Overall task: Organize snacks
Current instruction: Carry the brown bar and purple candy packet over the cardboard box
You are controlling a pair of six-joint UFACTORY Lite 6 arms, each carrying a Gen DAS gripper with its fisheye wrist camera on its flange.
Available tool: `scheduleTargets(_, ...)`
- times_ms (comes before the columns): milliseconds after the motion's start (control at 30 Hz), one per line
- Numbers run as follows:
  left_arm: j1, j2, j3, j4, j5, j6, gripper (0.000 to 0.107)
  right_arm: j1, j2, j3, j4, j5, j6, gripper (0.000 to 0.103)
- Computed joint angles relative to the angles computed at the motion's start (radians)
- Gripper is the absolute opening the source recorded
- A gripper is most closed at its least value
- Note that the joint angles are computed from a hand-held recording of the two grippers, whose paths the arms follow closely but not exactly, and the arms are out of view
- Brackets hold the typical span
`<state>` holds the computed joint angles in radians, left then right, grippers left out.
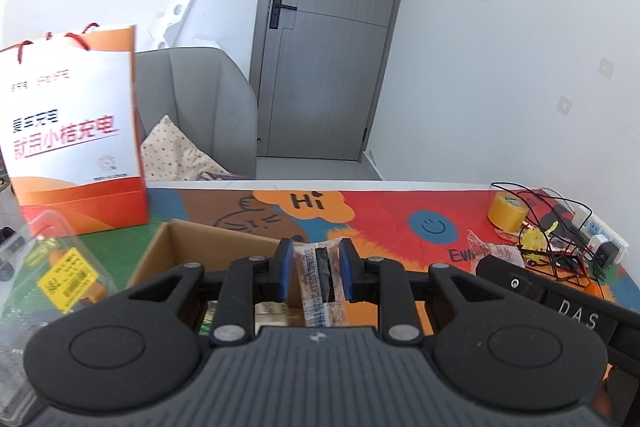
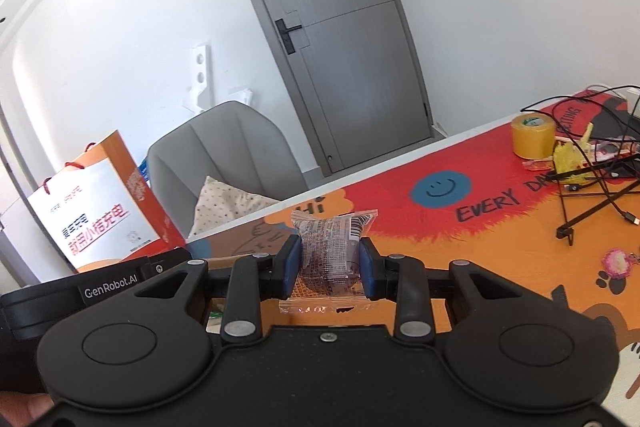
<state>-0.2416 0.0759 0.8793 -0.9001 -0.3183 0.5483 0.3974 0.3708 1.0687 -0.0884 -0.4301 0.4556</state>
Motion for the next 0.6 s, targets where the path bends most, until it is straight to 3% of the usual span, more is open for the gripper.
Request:
scheduleTargets(267, 0.094, -0.121, -0.113, 0.151, 0.04, -0.114, 0.023, 0.081, 0.007, 0.014, 0.053, -0.005, -0.03, 0.032)
scheduleTargets(600, 0.225, -0.179, -0.195, 0.508, 0.082, -0.423, 0.023, 0.17, 0.055, 0.075, 0.099, 0.016, -0.058, 0.032)
